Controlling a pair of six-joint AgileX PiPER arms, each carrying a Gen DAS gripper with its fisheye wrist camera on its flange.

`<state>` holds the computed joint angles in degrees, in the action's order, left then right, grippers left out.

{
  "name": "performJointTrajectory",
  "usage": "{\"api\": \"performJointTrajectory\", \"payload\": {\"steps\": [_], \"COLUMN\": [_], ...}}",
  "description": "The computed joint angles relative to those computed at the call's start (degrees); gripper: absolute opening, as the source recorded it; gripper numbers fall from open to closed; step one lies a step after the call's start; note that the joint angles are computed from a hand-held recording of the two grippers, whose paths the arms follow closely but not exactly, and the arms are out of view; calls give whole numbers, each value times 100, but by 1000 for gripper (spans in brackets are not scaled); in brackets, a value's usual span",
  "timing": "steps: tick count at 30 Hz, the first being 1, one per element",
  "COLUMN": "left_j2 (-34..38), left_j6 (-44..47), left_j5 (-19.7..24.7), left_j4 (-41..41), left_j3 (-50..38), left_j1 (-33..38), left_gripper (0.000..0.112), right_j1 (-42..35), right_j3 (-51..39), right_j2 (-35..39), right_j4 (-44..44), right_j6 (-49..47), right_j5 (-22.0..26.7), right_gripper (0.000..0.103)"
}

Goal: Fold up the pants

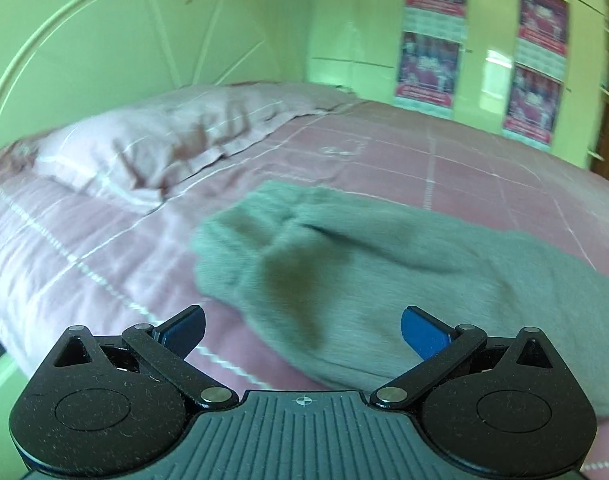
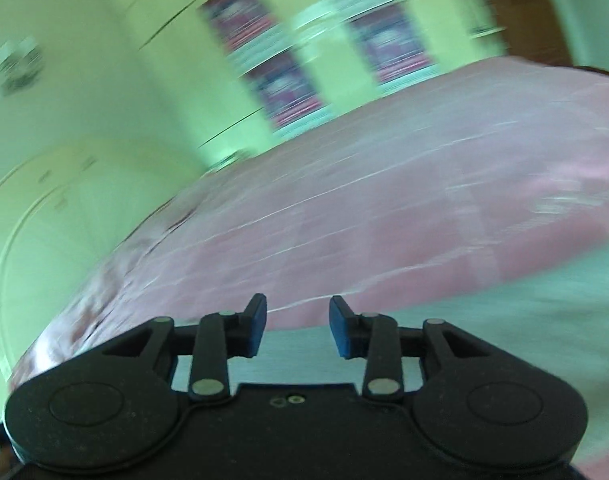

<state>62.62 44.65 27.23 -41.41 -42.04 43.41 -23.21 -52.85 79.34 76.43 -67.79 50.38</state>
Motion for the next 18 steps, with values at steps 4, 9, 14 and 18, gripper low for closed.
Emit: {"api": "performJointTrajectory", "payload": {"steps": [4, 9, 14, 18], "left_j2": [929, 1771, 2240, 2342], "left_j6": [531, 579, 786, 1182], "left_j5": [503, 695, 823, 807], "left_j4": [-922, -1302, -1555, -1953], "left_j3": [-620, -1156, -1355, -1267], "left_j1": [681, 824, 799, 836], "left_gripper": [102, 83, 72, 71], "right_j1": [2134, 3429, 3861, 3983], "right_j3": [-1649, -4159, -5878, -7074], "right_j2": [1386, 3294, 4501, 5202], "right_j4": [-652, -2185, -3078, -3621], "right_j6": [713, 2089, 2826, 3222], "right_j5": [-641, -667, -74, 617], "right_gripper": [34, 33, 33, 32]}}
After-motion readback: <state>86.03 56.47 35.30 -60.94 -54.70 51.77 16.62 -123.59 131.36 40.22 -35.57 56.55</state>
